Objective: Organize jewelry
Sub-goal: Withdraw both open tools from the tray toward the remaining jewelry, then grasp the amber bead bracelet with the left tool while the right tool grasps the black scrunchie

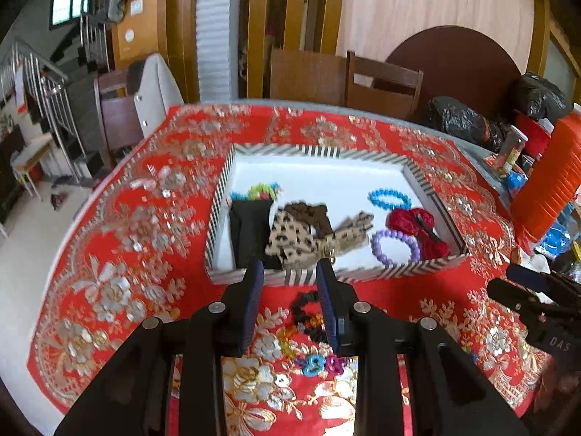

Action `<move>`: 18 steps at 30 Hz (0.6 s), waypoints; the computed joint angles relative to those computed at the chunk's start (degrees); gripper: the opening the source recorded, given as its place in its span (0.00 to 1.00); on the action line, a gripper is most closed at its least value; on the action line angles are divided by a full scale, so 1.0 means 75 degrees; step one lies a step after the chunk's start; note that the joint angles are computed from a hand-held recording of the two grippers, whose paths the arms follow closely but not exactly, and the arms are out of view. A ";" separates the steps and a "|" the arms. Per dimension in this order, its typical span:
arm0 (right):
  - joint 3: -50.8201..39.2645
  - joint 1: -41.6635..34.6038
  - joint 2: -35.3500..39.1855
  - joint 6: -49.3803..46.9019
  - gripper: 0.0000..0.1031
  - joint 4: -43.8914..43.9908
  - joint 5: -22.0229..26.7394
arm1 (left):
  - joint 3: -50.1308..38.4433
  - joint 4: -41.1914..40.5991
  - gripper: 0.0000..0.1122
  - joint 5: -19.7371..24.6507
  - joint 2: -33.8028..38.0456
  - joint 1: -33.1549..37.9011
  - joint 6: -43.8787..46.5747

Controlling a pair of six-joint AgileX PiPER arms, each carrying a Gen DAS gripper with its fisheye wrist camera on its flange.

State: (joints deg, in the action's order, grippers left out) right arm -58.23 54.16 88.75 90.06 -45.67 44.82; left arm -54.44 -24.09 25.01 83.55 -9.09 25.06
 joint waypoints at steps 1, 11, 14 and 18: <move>0.0002 -0.0008 0.0004 -0.0008 0.63 0.0006 -0.0019 | -0.0011 -0.0094 0.23 0.0041 0.0099 0.0044 0.0065; -0.0079 -0.0352 0.0528 -0.0883 0.62 0.0586 -0.1154 | -0.0104 -0.1384 0.23 0.1109 0.0771 0.0656 0.1752; -0.0192 -0.0541 0.0795 -0.1242 0.60 0.0842 -0.1452 | -0.0116 -0.1657 0.23 0.1470 0.0996 0.0813 0.2521; -0.0405 -0.0866 0.1138 -0.1882 0.57 0.1223 -0.2108 | -0.0178 -0.1398 0.24 0.1500 0.1377 0.0826 0.2699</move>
State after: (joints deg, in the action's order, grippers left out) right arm -61.26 47.66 97.28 75.94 -36.50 29.01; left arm -55.77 -34.57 36.26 93.87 -2.90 45.30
